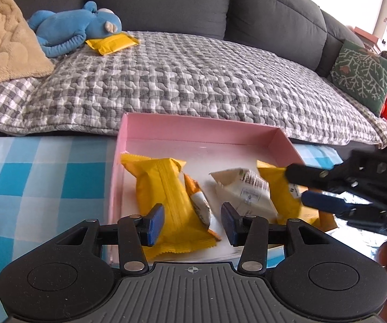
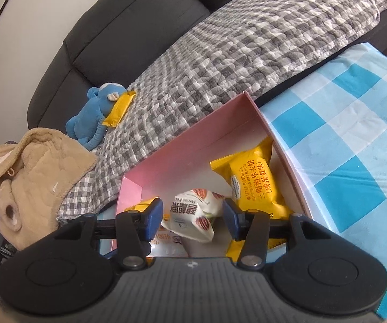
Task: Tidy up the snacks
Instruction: 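Place the biscuit pack and pecan pack into the pink box, open both grippers, then grasp the clear wafer stick bag with the left gripper while the right gripper grasps another pecan pack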
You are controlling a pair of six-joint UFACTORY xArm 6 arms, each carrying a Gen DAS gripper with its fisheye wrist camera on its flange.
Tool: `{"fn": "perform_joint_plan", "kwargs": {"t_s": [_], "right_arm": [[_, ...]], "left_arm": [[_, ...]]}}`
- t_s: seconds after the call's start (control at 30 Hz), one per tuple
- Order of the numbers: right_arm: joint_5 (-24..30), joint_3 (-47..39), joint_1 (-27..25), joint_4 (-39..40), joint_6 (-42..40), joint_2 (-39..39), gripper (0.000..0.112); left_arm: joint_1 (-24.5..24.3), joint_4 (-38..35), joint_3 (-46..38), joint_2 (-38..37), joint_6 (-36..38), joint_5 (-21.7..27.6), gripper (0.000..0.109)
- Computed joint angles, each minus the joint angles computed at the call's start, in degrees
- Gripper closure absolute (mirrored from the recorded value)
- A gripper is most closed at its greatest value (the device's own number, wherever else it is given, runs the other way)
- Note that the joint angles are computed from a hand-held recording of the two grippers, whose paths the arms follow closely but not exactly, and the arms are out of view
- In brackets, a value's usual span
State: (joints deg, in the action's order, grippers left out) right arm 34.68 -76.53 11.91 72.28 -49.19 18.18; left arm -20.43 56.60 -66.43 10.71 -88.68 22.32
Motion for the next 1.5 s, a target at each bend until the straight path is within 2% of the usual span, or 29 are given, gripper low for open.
{"fn": "perform_joint_plan", "kwargs": {"t_s": [0.13, 0.23, 0.33, 0.5, 0.57, 0.8, 1.03, 1.27, 1.5], "right_arm": [[0.7, 1.2, -1.0, 1.1, -0.3, -2.0, 0.056], [1.7, 2.6, -1.9, -0.2, 1.9, -3.7, 0.056], [0.8, 4.4, -1.9, -2.3, 3.2, -5.8, 0.056], [0.2, 9.1, -2.5, -3.2, 0.5, -10.5, 0.049], [0.8, 10.9, -3.0, -4.5, 1.0, -12.1, 0.049], [2.7, 18.2, -5.0, -6.7, -0.4, -18.6, 0.049], [3.1, 24.1, -6.0, -10.7, -1.5, -23.5, 0.048], [2.9, 26.6, -6.2, -14.6, -0.2, -25.3, 0.048], [1.7, 27.0, -5.9, -16.4, 1.3, -24.9, 0.048]], "left_arm": [[0.0, 1.2, 2.2, -3.0, -2.2, 0.4, 0.063], [-0.7, 1.2, 3.9, -5.7, -3.7, 3.0, 0.061], [-1.2, -0.5, 6.3, -8.2, -4.1, 3.7, 0.060], [-3.4, -2.7, 11.3, -12.9, -4.6, 6.4, 0.058], [-4.3, -5.2, 13.2, -14.7, -3.8, 7.4, 0.058], [-8.6, -5.6, 18.2, -20.1, -6.6, 8.4, 0.057], [-14.1, -7.5, 19.0, -21.0, -6.6, 11.2, 0.054], [-17.4, -9.0, 20.4, -21.7, -7.5, 10.6, 0.054], [-21.9, -13.3, 19.3, -19.1, -1.4, 9.8, 0.051]]}}
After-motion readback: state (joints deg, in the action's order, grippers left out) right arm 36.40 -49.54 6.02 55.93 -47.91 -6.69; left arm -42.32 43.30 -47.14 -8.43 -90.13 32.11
